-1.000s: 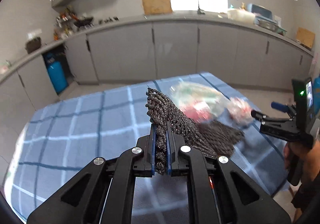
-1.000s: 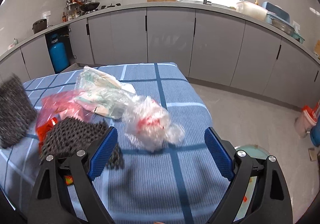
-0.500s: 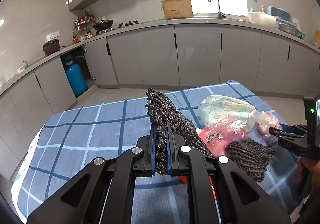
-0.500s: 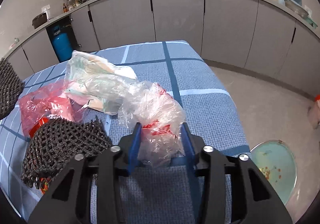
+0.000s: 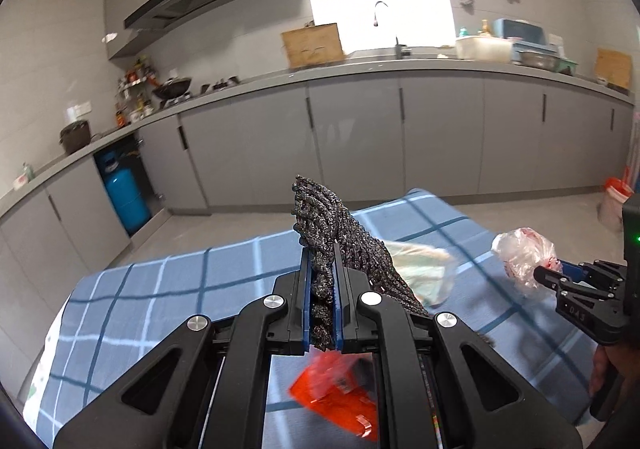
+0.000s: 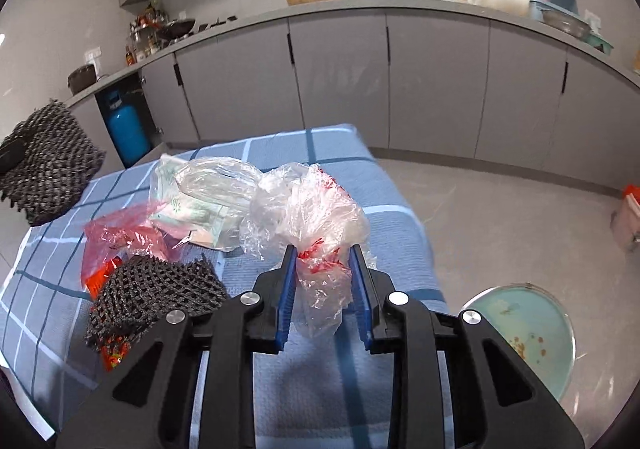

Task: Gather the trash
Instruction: 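Drop the clear bag with the right tool while the left tool drops the black scrubber into the basin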

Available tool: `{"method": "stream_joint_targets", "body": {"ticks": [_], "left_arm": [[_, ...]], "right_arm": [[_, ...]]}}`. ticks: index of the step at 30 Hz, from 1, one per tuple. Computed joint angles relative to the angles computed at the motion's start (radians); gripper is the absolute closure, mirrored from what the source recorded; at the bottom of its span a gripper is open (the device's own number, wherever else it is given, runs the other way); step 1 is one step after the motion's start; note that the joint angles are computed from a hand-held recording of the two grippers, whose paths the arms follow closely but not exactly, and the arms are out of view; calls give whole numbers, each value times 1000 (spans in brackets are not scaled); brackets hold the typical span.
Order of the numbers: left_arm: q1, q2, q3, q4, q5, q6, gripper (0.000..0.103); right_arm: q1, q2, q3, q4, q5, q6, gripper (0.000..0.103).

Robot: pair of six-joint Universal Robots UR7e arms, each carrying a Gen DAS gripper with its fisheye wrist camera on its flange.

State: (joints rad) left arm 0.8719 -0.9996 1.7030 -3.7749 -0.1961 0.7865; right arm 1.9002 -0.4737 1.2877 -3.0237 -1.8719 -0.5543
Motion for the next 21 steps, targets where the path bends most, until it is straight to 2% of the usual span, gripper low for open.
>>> {"method": "stream_joint_targets", "body": {"ticks": [4, 14, 21], "left_arm": [[3, 41, -27, 50, -31, -32, 94], [17, 96, -50, 270, -107, -211, 94], [9, 131, -76, 387, -175, -293, 94]], "right_arm": [[-14, -33, 38, -25, -12, 10, 76], [-59, -93, 109, -81, -27, 29, 75], [-89, -124, 137, -111, -38, 36, 75]]}}
